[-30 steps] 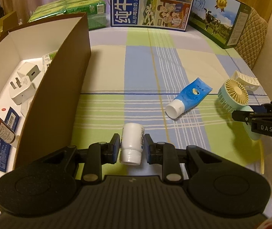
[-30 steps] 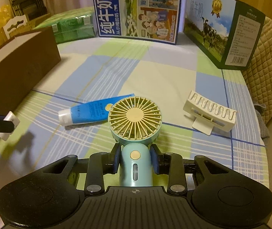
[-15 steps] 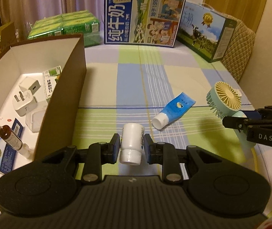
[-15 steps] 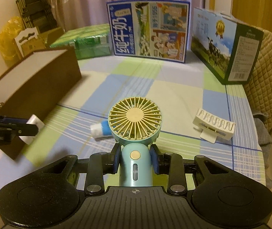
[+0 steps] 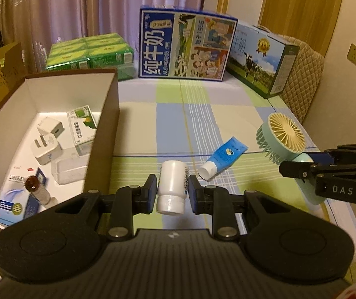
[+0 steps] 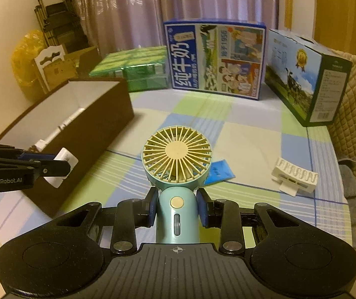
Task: Organize rigid objects
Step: 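Carry the pill bottle and fan over the open box with both tools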
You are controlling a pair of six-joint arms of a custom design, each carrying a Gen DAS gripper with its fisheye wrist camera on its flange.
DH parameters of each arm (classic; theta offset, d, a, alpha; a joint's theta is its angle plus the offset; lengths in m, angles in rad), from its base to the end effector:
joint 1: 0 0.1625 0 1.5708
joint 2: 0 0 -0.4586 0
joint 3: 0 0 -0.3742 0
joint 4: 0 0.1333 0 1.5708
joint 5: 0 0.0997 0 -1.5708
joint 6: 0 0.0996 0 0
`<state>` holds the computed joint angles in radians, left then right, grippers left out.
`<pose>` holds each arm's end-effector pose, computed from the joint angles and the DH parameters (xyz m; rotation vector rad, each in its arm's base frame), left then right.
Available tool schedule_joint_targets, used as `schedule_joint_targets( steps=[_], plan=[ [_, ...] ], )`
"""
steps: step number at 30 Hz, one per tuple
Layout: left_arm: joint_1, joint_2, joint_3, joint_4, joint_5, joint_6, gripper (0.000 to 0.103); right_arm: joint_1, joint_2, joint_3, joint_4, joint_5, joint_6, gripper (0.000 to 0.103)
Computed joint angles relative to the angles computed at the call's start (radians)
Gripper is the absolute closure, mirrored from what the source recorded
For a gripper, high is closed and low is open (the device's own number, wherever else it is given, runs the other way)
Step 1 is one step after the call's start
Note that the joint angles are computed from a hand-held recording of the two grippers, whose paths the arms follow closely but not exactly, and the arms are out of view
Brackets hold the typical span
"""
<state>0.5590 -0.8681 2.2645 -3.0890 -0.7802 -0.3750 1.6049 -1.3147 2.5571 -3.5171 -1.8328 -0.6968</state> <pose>-0.2892 -0.4216 0.0865 0.7209 2.3900 -0.7826 0.1202 -0.3712 0.2431 0.8005 -2.4393 0.7806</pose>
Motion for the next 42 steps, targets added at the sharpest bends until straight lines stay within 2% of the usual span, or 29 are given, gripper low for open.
schedule_joint_targets(
  steps=[10, 23, 33, 42],
  plan=[
    [-0.004, -0.107, 0.043, 0.005, 0.048, 0.022, 0.081, 0.125, 0.051, -0.032, 0.046, -0.01, 0.103, 0.073],
    [0.048, -0.268, 0.087, 0.037, 0.113, 0.088, 0.081, 0.297, 0.233, -0.122, 0.061, 0.006, 0.223, 0.073],
    [0.149, -0.334, 0.06, 0.035, 0.123, 0.208, 0.081, 0.383, 0.394, -0.249, 0.098, 0.016, 0.331, 0.073],
    [0.272, -0.293, -0.043, 0.013, 0.075, 0.365, 0.081, 0.409, 0.542, -0.395, 0.138, -0.072, 0.379, 0.073]
  ],
)
